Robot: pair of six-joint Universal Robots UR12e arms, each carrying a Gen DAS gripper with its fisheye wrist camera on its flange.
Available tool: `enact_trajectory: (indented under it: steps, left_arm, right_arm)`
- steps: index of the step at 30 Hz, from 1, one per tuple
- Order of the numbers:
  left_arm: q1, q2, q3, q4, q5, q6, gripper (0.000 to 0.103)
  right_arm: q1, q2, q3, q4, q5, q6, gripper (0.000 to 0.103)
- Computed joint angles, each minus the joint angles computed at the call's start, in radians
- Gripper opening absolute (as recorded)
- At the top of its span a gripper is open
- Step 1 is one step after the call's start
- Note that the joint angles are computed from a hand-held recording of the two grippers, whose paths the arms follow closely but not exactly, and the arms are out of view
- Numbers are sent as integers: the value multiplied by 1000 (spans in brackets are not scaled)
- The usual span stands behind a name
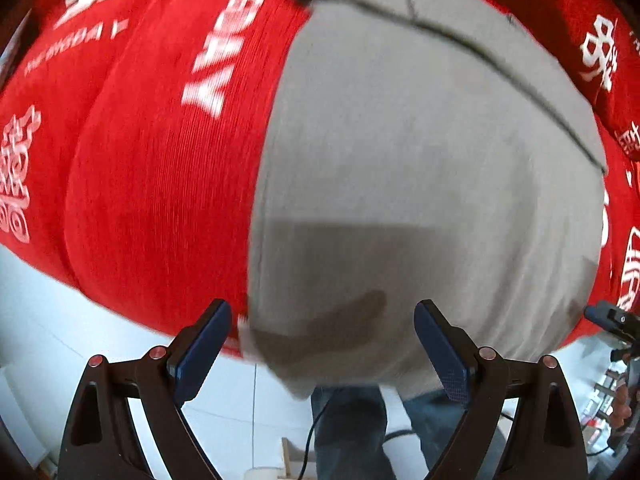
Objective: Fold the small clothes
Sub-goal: 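Grasp the sweater hem with both grippers and lift it off the cloth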
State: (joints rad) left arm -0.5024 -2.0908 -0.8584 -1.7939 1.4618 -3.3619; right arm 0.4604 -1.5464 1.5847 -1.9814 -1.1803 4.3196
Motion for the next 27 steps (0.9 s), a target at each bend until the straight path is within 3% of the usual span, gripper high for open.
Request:
enact_trajectory:
  steps: [8,14,15,16,17,18,19,21,23,27]
  left_arm:
    - [12,75,-185,26,-101,29,93]
    - [10,78,-218,54,-126,30,94]
    - [14,83,-228,61,-137,25,94]
    - [16,89,-238,67,-147,19,94]
    - [21,96,-251,72,-160,16,91]
    - [24,110,-274,82,-179,14,77]
    - [26,110,-274,75,-195,18,73]
    - [24,113,-273,69,-220,33,40]
    - [26,111,-261,49,-245,76,15]
    - [42,118,-242,57,-318,123,15]
  right_arm:
    - [40,-17,117,-96,71,65,87]
    - [48,-4,182,-236,92,131,86]
    - [50,-3,191,-265,95,148,78]
    - [49,-5,200,-296,105,169,58]
    - [48,-7,212,-339,119,199,44]
    - [46,-9,219,-367,131,236,27]
    - [47,-12,219,-377,125,252,11]
    - [51,-20,219,-395,104,267,11]
    - [55,-29,220,-462,86,298,10]
    - [45,-45,210,-541,60,328,10]
